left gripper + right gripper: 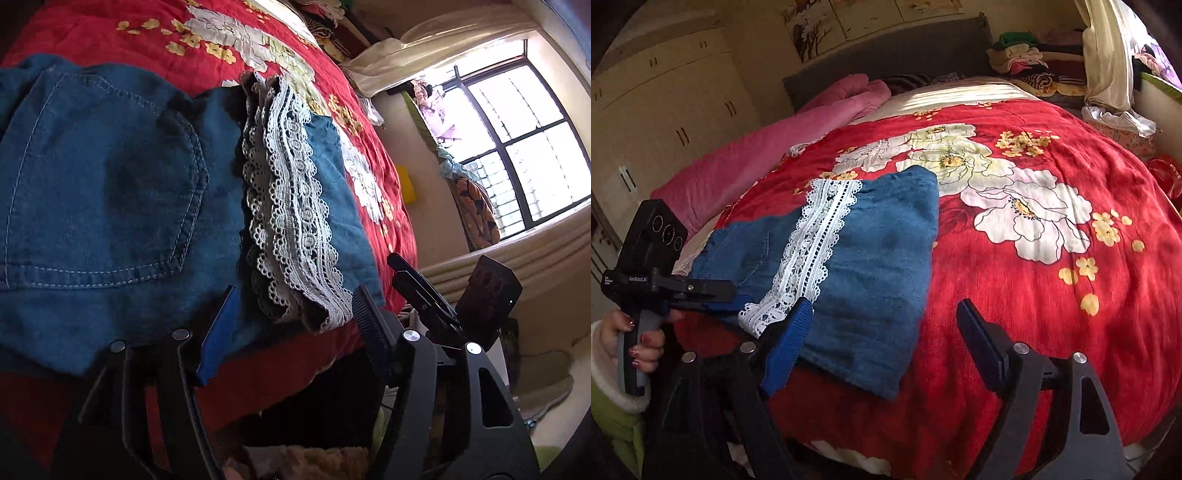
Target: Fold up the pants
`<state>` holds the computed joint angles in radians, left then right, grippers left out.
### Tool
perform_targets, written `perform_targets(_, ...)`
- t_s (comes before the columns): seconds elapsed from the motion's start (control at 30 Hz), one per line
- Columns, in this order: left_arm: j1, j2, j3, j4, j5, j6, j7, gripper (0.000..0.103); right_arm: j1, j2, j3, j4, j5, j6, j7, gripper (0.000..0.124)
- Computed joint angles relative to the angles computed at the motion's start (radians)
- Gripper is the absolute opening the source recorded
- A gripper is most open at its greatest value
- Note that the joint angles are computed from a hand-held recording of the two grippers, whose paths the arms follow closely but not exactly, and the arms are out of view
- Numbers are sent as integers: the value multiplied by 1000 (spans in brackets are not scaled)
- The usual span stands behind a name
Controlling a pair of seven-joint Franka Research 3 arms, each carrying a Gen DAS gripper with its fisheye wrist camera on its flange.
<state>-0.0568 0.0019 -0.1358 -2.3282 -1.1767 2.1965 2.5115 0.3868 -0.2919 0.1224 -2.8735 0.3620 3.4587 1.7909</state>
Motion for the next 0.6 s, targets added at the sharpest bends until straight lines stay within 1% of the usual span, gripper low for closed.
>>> perform_targets(0.03, -2, 1, -2, 0, 3, -7, -9, 54, -3, 2, 8, 1, 31, -11, -12, 79)
perform_targets(0.1, -10, 2, -9, -1, 1, -2, -33, 53, 24, 5, -39, -2, -6, -38, 29, 79)
perform_targets(0.17, -20, 8, -18, 1, 9, 6, -60, 51, 13, 13, -26, -4, 0, -39, 36, 79)
perform_targets(0.2, -28, 8, -25, -2, 18, 29, -76, 50, 13, 15, -25, -5, 0, -37, 40, 79)
perform_targets(0.23, -37, 7, -32, -4, 31, 50, -89, 44, -3, 16, -3, -3, 10, -44, 36, 79)
perform_targets(0.27, -47, 6, -38, -8, 43, 80, -102, 28, -19, 16, 19, -3, 19, -50, 28, 79)
perform_targets(0.3, -54, 8, -42, -9, 51, 104, -112, 20, -39, 16, 48, -2, 33, -52, 20, 79)
perform_targets(0.37, -56, 10, -39, -11, 44, 114, -128, 12, -57, 13, 77, -1, 48, -56, 6, 79)
perform_targets(0.4, -55, 3, -37, -16, 34, 112, -121, 8, -87, 8, 117, 0, 68, -58, -7, 79)
perform_targets(0.43, -54, -8, -34, -22, 31, 112, -116, 8, -99, 2, 138, -2, 77, -50, -17, 79)
perform_targets(0.47, -55, -24, -31, -29, 30, 116, -109, 7, -96, -4, 139, -1, 77, -45, -25, 79)
perform_targets(0.53, -60, -65, -25, -55, 29, 148, -81, 6, -102, -13, 158, 2, 87, -26, -44, 79)
perform_targets(0.6, -69, -89, -17, -72, 28, 179, -76, 6, -74, -6, 137, 7, 77, 2, -53, 79)
